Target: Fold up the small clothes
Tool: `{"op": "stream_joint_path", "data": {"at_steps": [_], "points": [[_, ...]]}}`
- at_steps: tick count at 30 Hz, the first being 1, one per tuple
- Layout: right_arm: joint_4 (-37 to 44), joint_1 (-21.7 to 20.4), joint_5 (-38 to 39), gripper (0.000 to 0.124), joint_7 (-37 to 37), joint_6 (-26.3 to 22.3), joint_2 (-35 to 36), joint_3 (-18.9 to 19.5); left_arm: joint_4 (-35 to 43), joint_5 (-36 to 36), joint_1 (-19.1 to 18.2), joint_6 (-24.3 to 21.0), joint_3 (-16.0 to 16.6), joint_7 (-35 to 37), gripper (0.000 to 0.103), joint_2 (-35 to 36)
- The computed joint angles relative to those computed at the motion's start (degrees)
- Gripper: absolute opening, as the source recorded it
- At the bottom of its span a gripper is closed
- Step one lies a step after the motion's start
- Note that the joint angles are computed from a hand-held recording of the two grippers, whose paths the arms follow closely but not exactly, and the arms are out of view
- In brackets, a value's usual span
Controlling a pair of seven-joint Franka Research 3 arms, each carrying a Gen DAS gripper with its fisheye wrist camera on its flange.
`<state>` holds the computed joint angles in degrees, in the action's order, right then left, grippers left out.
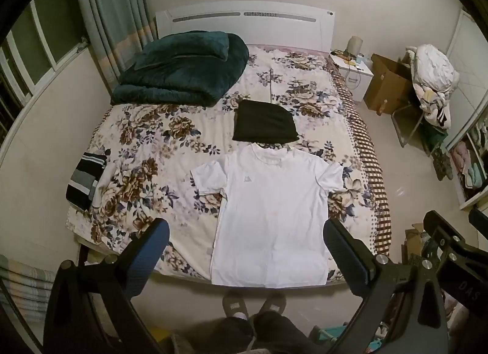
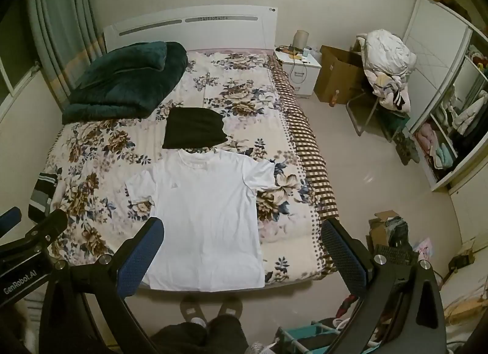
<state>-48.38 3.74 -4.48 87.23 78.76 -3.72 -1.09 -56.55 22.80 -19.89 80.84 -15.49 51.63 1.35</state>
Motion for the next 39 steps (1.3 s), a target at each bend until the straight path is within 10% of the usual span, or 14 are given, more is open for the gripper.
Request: {"op": "stream_joint_path", "data": {"at_steps": [39], "points": [[0.9,-0.2,0.4,0.103,-0.5,0.0,0.3,-0.2,3.4,0.8,-1.5,-0.3,0.7,0.2,0.103,2.3]]}}
